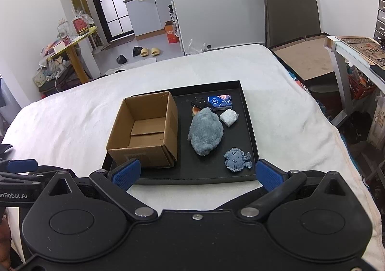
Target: Organize soft objects
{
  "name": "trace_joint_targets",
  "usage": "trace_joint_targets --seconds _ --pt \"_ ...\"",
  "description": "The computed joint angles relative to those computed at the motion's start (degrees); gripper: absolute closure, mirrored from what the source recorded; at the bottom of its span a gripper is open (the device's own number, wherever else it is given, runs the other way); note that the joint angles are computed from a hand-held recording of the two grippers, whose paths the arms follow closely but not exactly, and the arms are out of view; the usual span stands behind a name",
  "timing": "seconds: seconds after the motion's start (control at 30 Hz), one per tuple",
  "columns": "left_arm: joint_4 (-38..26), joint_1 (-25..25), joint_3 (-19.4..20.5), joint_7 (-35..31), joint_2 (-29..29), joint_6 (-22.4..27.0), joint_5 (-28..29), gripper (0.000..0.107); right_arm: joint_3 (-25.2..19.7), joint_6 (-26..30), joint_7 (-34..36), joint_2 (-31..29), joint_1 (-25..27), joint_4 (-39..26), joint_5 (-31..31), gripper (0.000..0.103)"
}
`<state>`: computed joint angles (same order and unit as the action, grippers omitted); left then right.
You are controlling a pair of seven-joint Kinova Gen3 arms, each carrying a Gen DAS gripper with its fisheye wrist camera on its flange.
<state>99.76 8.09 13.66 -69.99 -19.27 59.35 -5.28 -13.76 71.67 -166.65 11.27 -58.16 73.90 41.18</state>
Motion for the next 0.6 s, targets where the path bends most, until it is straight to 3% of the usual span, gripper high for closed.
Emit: trace_joint_targets --seconds 0.6 --pt "-1.3 0.1 -0.3 -0.3 0.2 1.2 0.4 0.005 -0.1 -0.2 0.2 -0.1 0.0 0.2 -0.3 0.0"
